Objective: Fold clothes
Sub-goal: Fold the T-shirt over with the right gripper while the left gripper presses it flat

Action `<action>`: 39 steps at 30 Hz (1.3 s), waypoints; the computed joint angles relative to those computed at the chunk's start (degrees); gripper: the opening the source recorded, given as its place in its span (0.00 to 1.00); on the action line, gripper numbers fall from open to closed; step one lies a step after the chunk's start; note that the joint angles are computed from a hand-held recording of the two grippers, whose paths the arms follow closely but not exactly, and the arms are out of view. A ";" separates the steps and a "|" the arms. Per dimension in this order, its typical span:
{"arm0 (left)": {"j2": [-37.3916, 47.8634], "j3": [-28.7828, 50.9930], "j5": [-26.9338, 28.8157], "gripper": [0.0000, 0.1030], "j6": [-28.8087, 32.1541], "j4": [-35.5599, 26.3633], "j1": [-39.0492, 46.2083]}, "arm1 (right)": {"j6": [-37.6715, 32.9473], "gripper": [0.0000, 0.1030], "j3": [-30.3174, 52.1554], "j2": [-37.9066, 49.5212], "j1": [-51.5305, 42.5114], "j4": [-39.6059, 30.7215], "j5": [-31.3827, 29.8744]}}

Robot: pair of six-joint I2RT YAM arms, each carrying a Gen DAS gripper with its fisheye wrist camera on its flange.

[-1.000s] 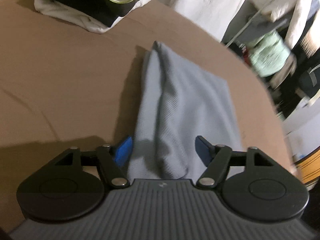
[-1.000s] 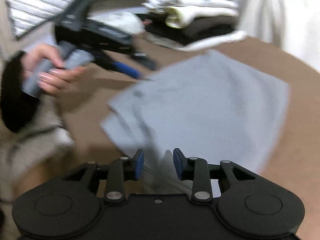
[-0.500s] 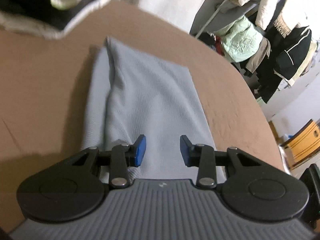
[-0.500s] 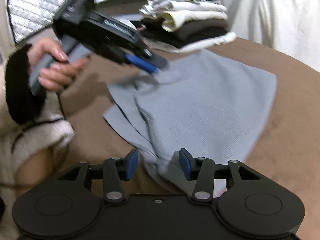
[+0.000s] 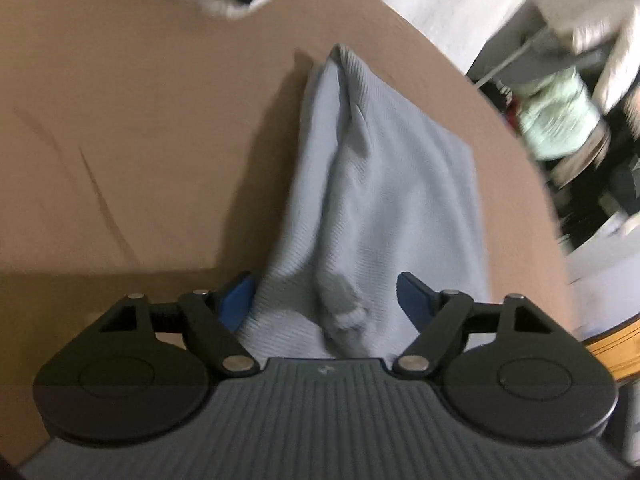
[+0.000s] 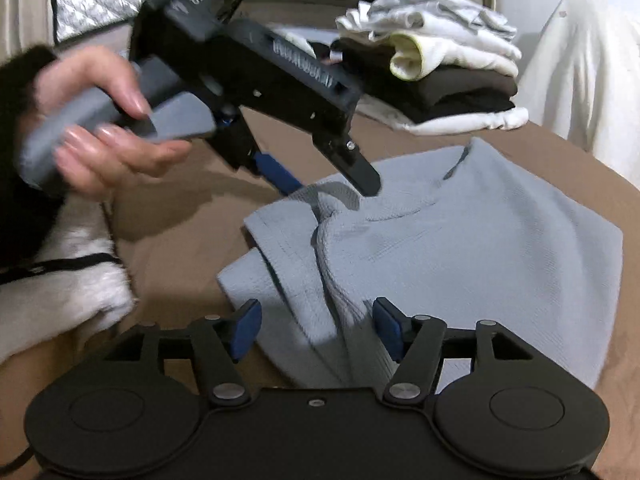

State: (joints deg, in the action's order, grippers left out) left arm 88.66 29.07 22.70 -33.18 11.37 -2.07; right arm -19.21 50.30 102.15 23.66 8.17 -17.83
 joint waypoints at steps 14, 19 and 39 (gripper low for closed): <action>-4.71 -3.24 8.74 0.66 -2.76 4.13 2.65 | 12.14 0.18 2.20 3.30 -3.34 2.83 -4.34; -3.50 -2.74 11.23 0.68 -1.96 5.16 3.24 | 17.68 0.10 1.39 1.71 -5.25 3.51 -7.13; 3.29 -2.48 7.82 0.16 -7.63 21.28 -6.67 | 11.14 0.42 -7.70 -7.02 -6.26 8.26 -4.48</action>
